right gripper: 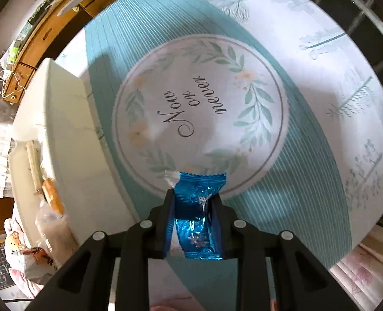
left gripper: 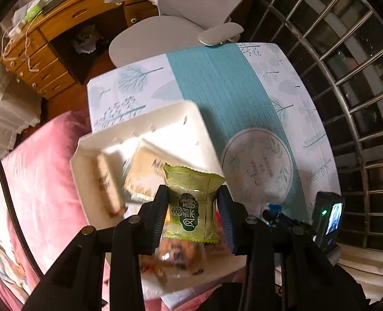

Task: Organize snacks
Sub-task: 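Lift and carry both candies over the tray with both grippers, then open both grippers to drop the candies into the tray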

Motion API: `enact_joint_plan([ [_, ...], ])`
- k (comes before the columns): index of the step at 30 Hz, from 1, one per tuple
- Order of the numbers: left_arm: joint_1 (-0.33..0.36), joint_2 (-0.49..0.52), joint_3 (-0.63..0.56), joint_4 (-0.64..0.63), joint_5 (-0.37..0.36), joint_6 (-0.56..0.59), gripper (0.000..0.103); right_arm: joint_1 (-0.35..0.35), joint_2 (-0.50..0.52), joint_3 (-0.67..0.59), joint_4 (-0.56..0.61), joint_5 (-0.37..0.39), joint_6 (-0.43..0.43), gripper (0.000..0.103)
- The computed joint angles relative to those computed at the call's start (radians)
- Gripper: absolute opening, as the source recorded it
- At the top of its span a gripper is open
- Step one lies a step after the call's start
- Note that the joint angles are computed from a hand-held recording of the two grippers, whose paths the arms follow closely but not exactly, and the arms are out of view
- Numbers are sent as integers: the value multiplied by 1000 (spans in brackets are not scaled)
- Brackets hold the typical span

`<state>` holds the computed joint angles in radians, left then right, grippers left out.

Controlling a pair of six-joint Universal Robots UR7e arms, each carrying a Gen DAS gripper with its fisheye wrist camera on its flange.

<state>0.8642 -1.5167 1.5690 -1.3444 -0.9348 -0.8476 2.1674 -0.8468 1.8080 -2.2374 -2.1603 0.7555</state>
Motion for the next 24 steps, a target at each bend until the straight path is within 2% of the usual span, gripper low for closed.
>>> enact_joint_plan([
  [8,-49,-213,141,-13,-1,-29,37,115,-72,59,-92,-34,34,25],
  [10,-59,-248,172,-24,5,-25,37,138,-73,69,-144,-31,7,25],
  [16,-83,-329,228,-44,-4,-25,37,206,-64,43,-195,-14,-53,25],
  [21,-120,-387,281,-87,22,-37,37,237,-35,41,-352,20,-184,26],
  [23,-138,-412,308,-123,38,-59,42,235,-24,34,-385,43,-222,27],
  [24,-148,-427,323,-145,48,-83,53,230,-23,34,-398,58,-238,27],
])
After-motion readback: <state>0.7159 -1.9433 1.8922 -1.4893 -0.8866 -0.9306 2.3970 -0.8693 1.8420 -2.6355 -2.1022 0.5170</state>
